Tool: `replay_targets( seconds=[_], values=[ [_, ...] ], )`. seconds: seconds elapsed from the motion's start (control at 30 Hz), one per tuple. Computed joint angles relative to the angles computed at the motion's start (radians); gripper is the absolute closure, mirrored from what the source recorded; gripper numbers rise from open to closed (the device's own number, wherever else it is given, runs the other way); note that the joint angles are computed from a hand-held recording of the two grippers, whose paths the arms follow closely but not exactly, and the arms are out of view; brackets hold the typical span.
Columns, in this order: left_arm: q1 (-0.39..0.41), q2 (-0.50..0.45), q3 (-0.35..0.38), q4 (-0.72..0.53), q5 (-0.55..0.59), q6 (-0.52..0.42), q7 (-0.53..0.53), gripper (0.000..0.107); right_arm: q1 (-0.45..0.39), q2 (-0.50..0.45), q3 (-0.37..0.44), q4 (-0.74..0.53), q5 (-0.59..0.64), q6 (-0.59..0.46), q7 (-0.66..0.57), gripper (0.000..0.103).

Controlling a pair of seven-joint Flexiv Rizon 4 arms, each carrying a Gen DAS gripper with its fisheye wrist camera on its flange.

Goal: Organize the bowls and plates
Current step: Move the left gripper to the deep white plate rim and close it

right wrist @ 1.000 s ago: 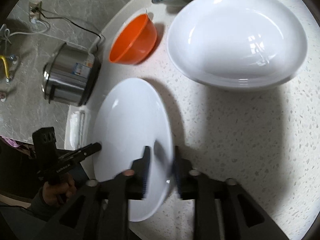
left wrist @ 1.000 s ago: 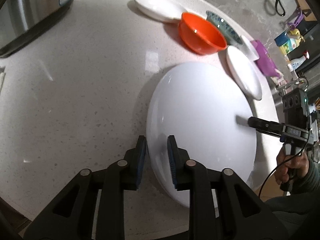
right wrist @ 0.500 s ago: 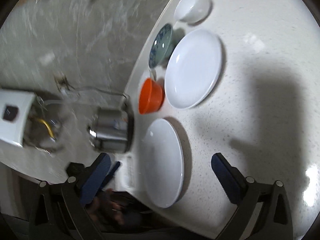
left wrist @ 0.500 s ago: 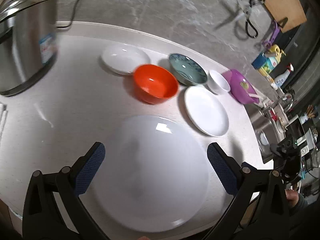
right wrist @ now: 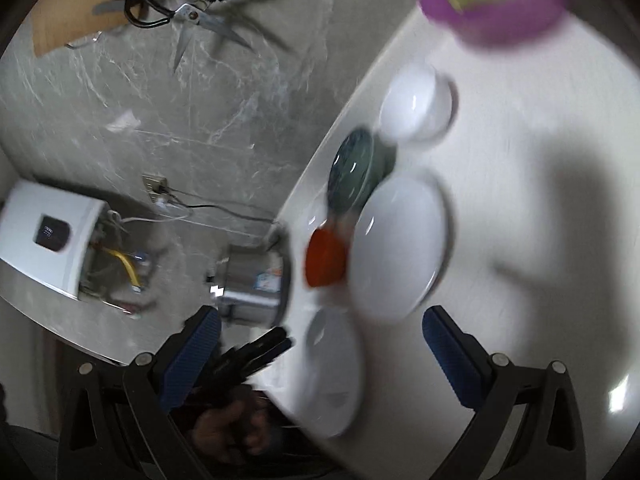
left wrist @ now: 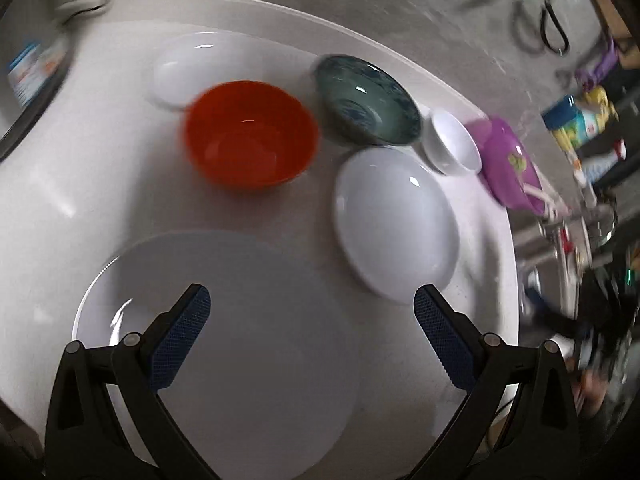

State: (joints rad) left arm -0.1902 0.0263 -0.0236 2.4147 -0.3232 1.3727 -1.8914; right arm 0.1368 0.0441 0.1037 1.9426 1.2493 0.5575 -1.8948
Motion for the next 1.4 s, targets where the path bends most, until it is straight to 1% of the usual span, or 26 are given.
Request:
replay_targets(
  seconds=[0.03,0.07,0.13,0.17,0.23,0.27,0.3,0.33,0.43,0.5,0.57,0.63,0.67,0.73,0.8,0.83,0.9,0.93,0.97,1.07,1.17,1.2,1.23,1.27,1.3,1.4],
  values=[
    [-0.002,-0.031,-0.007,-0.027,-0.019,0.007,0.049,0.004,0.007,-0.045,-0.007,-0.048,-0.08,-0.011,0.022,0.0],
    [0.001,-0.053,-0.013,-0.056,-0.025,-0.01,0.082,0.004,0.007,-0.079,-0.01,-0.082,-0.125,-0.027,0.027,0.001],
    [0.01,-0.101,-0.031,-0.106,-0.068,-0.04,0.175,0.005,-0.002,-0.155,-0.011,-0.159,-0.204,-0.058,0.025,0.007],
    [0.014,-0.117,-0.05,-0.11,-0.136,-0.024,0.241,0.005,-0.014,-0.188,-0.006,-0.193,-0.211,-0.078,0.005,0.011],
    [0.027,-0.141,-0.105,-0.113,-0.336,-0.012,0.419,0.005,-0.029,-0.249,0.008,-0.248,-0.243,-0.115,-0.009,0.015],
    [0.027,-0.149,-0.111,-0.118,-0.38,-0.011,0.459,0.005,-0.035,-0.281,0.018,-0.274,-0.26,-0.136,-0.011,0.019],
    [0.025,-0.159,-0.102,-0.13,-0.375,-0.02,0.464,0.005,-0.041,-0.298,0.029,-0.287,-0.27,-0.142,-0.008,0.021],
    [0.024,-0.169,-0.083,-0.148,-0.332,-0.044,0.438,0.005,-0.048,-0.32,0.041,-0.302,-0.276,-0.155,-0.004,0.021],
    [0.032,-0.185,-0.086,-0.159,-0.355,-0.058,0.462,0.005,-0.067,-0.358,0.077,-0.318,-0.287,-0.163,-0.004,0.021],
    [0.036,-0.202,-0.077,-0.176,-0.329,-0.08,0.449,0.008,-0.069,-0.381,0.097,-0.323,-0.298,-0.16,0.004,0.022],
    [0.039,-0.22,-0.077,-0.191,-0.317,-0.095,0.446,0.011,-0.07,-0.397,0.115,-0.325,-0.303,-0.158,0.005,0.022],
    [0.037,-0.235,-0.058,-0.209,-0.254,-0.121,0.405,0.011,-0.067,-0.407,0.127,-0.328,-0.321,-0.155,0.008,0.022],
    [0.04,-0.241,-0.058,-0.217,-0.244,-0.128,0.398,0.011,-0.063,-0.41,0.132,-0.326,-0.333,-0.151,0.008,0.022],
    [0.052,-0.25,-0.075,-0.222,-0.263,-0.131,0.411,0.014,-0.054,-0.416,0.139,-0.326,-0.356,-0.142,0.017,0.022],
    [0.055,-0.261,-0.078,-0.234,-0.257,-0.136,0.412,0.022,-0.05,-0.42,0.146,-0.327,-0.368,-0.136,0.021,0.023],
    [0.058,-0.264,-0.083,-0.237,-0.263,-0.136,0.419,0.024,-0.049,-0.423,0.148,-0.329,-0.372,-0.134,0.023,0.023],
    [0.06,-0.273,-0.082,-0.248,-0.253,-0.146,0.416,0.041,-0.052,-0.429,0.153,-0.333,-0.37,-0.131,0.023,0.025],
    [0.062,-0.277,-0.081,-0.255,-0.25,-0.157,0.412,0.044,-0.051,-0.433,0.154,-0.336,-0.374,-0.128,0.026,0.026],
    [0.066,-0.282,-0.086,-0.258,-0.258,-0.163,0.419,0.046,-0.05,-0.438,0.154,-0.339,-0.378,-0.126,0.029,0.028],
    [0.073,-0.289,-0.096,-0.258,-0.28,-0.16,0.435,0.046,-0.054,-0.445,0.159,-0.346,-0.385,-0.128,0.032,0.03],
    [0.084,-0.293,-0.117,-0.248,-0.341,-0.151,0.472,0.046,-0.056,-0.45,0.161,-0.351,-0.394,-0.13,0.029,0.031],
    [0.085,-0.293,-0.119,-0.243,-0.356,-0.147,0.48,0.047,-0.056,-0.453,0.161,-0.353,-0.399,-0.134,0.032,0.034],
    [0.088,-0.293,-0.127,-0.236,-0.382,-0.144,0.498,0.05,-0.058,-0.454,0.161,-0.354,-0.4,-0.135,0.033,0.035],
    [0.088,-0.292,-0.128,-0.232,-0.395,-0.145,0.507,0.058,-0.059,-0.458,0.162,-0.357,-0.4,-0.137,0.033,0.036],
    [0.082,-0.294,-0.118,-0.233,-0.382,-0.148,0.498,0.064,-0.059,-0.459,0.163,-0.359,-0.402,-0.138,0.034,0.037],
    [0.078,-0.296,-0.108,-0.232,-0.367,-0.152,0.491,0.068,-0.055,-0.464,0.165,-0.366,-0.415,-0.14,0.041,0.041]
  ],
)
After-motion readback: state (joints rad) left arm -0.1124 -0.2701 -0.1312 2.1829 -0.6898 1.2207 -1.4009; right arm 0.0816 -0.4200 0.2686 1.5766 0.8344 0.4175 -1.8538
